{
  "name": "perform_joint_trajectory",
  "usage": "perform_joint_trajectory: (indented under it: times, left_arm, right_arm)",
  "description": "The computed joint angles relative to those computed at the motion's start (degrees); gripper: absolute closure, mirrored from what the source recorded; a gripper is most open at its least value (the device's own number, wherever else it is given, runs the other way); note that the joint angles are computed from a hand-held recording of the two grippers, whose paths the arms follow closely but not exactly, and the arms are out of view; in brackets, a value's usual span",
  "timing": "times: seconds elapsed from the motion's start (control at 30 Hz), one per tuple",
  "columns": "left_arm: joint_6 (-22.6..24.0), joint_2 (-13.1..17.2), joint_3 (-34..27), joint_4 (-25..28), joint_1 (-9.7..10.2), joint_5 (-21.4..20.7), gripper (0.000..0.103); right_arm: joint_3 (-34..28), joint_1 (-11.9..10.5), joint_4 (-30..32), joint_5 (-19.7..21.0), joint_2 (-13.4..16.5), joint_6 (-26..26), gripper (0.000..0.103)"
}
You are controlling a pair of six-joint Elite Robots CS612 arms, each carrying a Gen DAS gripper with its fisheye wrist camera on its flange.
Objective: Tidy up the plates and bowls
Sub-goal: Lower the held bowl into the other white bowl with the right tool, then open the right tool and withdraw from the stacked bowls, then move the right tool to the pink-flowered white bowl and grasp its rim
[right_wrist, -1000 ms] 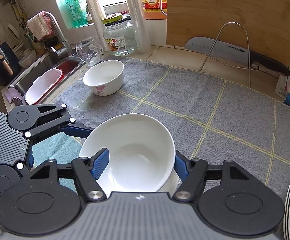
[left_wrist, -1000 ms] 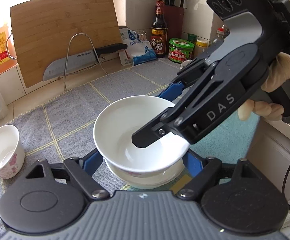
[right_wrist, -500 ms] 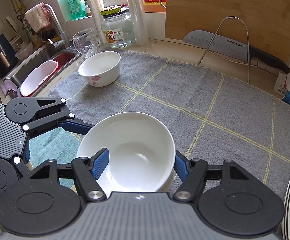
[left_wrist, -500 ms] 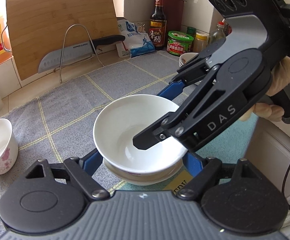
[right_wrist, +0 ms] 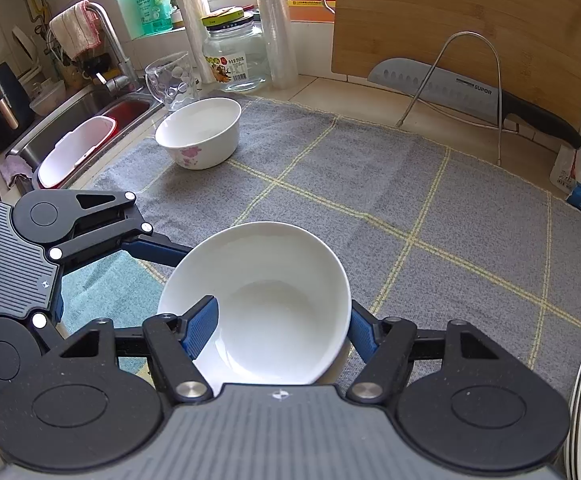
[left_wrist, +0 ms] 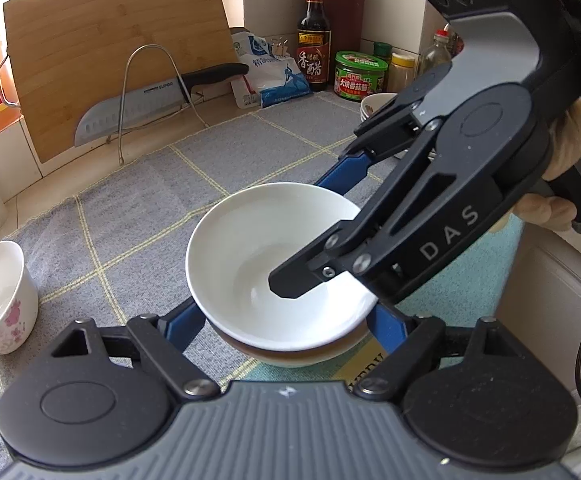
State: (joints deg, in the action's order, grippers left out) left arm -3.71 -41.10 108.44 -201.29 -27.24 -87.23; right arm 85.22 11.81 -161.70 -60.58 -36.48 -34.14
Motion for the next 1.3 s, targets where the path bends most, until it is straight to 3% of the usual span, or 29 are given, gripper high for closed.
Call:
perform_joint_trajectory:
  times: [0.17,0.4,0.83,1.3]
  left_arm:
    - [0.46,-0.08,-0.23,1.1,0.21,-1.13,0.01]
    - [1.94,0.08,-0.44,0.54,0.6,-2.78,0.008]
    - [4.09,-1.25,1.96,-3.6,1.17,-2.68,0.007]
    - [-1.47,-2.14,5.28,-7.27,2.28,4.72,0.007]
  right_arm:
    - [0.12,0.05,-0.06,-0.21,-0.07,-0.08,0.028]
    - [0.63,-0.08,-2.08,0.77,-0.16,0.42,0.002]
    - [2.2,0.14,-6.17,-0.53,-0.81,0.84,0.0]
    - [1.96,2.36,-11.11,-1.61,-0.4,0.15,0.0]
